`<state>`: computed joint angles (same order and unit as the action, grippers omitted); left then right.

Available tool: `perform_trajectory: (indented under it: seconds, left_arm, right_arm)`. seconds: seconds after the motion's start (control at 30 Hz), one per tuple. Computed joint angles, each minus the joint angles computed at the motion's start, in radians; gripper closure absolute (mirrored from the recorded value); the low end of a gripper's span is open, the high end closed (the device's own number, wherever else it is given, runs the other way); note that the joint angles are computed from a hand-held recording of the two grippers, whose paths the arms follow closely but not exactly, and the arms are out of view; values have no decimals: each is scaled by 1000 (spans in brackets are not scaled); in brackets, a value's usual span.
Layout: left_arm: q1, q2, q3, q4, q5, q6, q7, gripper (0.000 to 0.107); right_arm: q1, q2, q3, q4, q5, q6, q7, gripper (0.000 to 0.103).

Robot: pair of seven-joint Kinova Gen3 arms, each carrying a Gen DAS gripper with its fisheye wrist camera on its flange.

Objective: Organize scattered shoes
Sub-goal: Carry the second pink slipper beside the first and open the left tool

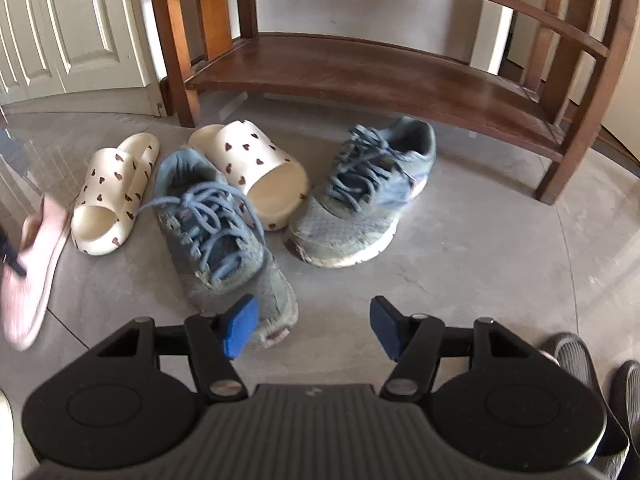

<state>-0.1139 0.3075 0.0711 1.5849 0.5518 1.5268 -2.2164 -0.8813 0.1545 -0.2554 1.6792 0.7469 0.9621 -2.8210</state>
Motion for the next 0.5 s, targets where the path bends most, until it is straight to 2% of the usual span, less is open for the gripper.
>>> perform_trajectory:
  seconds: [0.1, 0.17, 0.3, 0.4, 0.5]
  left_arm:
    - [112, 25, 57, -9, 31, -10, -20, 99]
    - [193, 52, 64, -41, 45, -8, -47, 99]
    - [369, 162, 138, -213, 19, -6, -65, 99]
    - [452, 234, 173, -352, -33, 23, -33, 99]
    - [522, 314, 291, -491, -138, -28, -14, 99]
  right_arm:
    - [-15, -58, -17, 67, -8, 49, -87, 37]
    - [-16, -106, -45, 125, -21, 92, -168, 37]
    - [-6, -189, -127, 211, -63, 194, -301, 37]
    - [2, -236, -189, 249, -89, 269, -359, 37]
    - [10, -272, -237, 285, -114, 313, -388, 37]
